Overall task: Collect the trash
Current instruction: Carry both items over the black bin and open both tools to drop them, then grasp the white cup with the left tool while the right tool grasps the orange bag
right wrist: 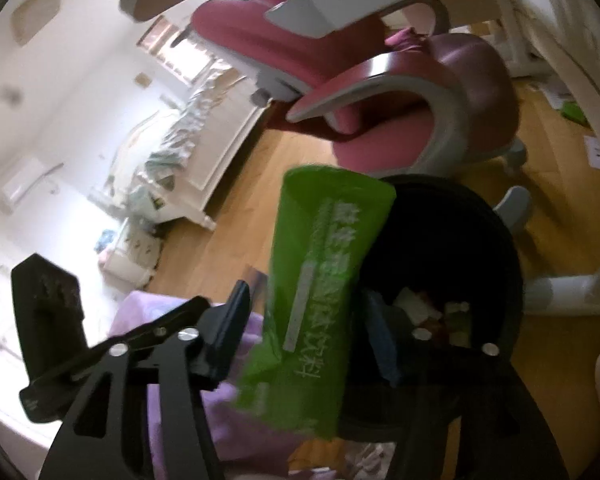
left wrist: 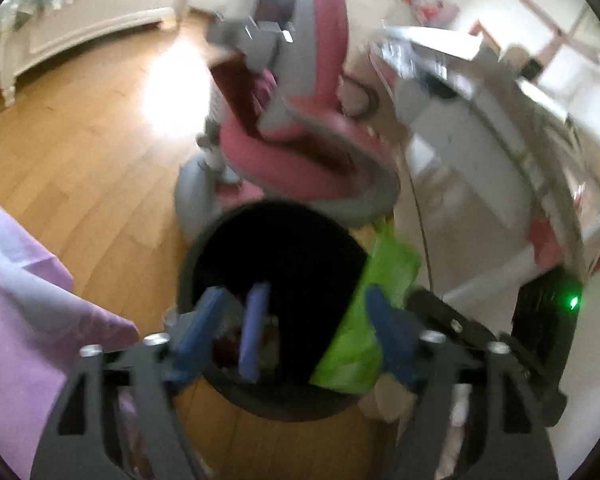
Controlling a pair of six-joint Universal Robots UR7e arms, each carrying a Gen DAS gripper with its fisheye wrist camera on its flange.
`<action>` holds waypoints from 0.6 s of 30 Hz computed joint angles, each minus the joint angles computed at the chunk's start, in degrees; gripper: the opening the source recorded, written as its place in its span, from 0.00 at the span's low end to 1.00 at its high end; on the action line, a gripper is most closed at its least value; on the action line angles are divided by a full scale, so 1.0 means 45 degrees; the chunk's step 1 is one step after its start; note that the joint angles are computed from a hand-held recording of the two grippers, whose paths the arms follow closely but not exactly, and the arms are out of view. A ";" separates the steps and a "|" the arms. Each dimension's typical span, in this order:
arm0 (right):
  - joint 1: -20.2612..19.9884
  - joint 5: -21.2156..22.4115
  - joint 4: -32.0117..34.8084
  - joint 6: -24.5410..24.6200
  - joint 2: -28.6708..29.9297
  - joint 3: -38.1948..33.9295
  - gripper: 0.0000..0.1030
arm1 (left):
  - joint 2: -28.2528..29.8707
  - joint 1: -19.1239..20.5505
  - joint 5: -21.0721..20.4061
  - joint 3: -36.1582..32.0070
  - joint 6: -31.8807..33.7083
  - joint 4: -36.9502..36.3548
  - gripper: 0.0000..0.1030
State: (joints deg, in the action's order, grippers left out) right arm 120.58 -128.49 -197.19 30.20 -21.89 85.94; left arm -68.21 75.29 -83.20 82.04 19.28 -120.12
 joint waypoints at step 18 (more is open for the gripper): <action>0.1225 0.1557 0.4228 -0.2080 0.2434 -0.5353 0.84 | -0.2519 0.1602 0.1751 -0.1246 0.0060 -0.2040 0.89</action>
